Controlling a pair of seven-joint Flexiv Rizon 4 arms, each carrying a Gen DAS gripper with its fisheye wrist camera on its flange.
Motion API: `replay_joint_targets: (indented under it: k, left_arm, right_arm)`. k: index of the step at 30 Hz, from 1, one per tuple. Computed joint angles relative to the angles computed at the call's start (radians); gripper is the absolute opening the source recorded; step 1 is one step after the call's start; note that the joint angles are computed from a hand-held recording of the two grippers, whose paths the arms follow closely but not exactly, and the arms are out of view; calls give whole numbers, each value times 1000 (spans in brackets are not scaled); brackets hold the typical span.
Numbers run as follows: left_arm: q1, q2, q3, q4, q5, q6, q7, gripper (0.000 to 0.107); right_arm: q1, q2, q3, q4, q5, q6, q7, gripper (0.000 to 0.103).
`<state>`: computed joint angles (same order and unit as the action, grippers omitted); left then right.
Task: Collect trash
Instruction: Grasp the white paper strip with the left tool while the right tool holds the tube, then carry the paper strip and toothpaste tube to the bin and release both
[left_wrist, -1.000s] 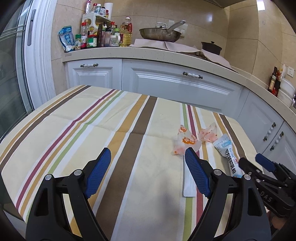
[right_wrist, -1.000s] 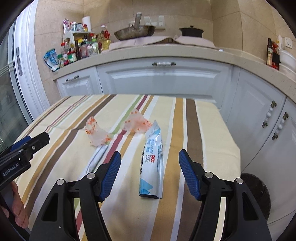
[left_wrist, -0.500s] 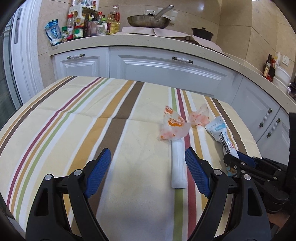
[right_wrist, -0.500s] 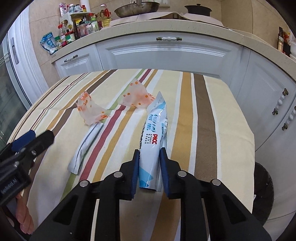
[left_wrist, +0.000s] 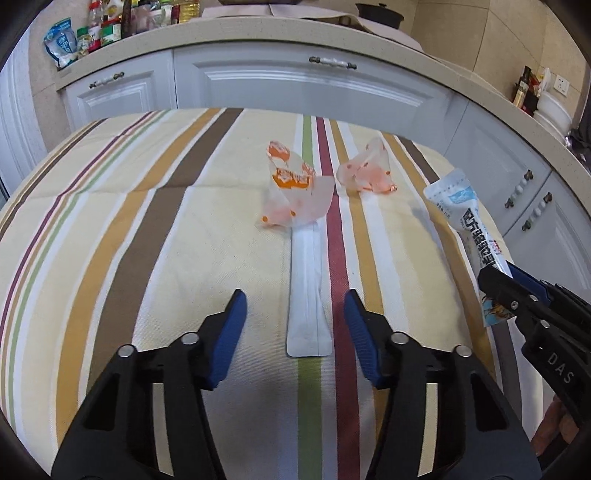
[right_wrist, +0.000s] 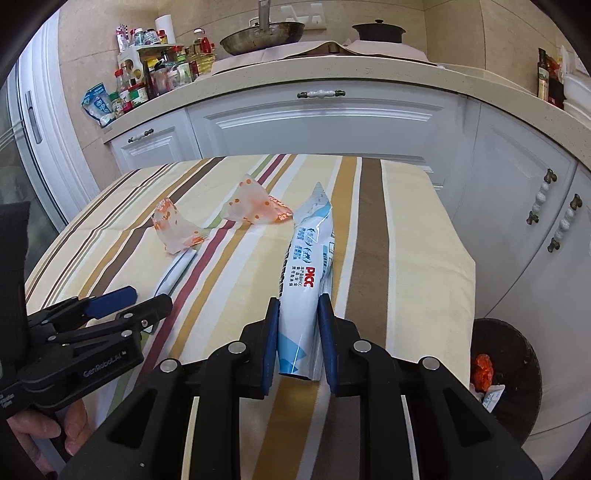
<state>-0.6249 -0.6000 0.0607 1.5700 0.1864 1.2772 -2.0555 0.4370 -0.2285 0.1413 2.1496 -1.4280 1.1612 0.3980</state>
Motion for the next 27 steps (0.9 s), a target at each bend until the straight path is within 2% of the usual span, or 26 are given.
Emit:
replay_joint_targets:
  k: [5,8,13,15,21,27]
  left_arm:
    - [19,-3,-33,-1,-10,-1,50,19]
    - [31,4,-52,23,-33,28,67,19]
    - [4,27,-23,61,-28,100,56,19]
    - [-12,42,-2,77,-22,132,42,19]
    - [-112,89,118,104,48,205,-42,19]
    - [-168,127,175,121,100,249,-105,19]
  right_arm:
    - [-12,6,-4,11,-34,16,35,22]
    - [-19,10,-3,16,-56,20,56,22]
    - [-25,28,6,28,-114,1,105,22]
    - [-25,42,14,37,-130,-16,119,22]
    - [-24,95,40,65,-147,-72,140,22]
    - [-18,179,75,111,-126,-147,139,22]
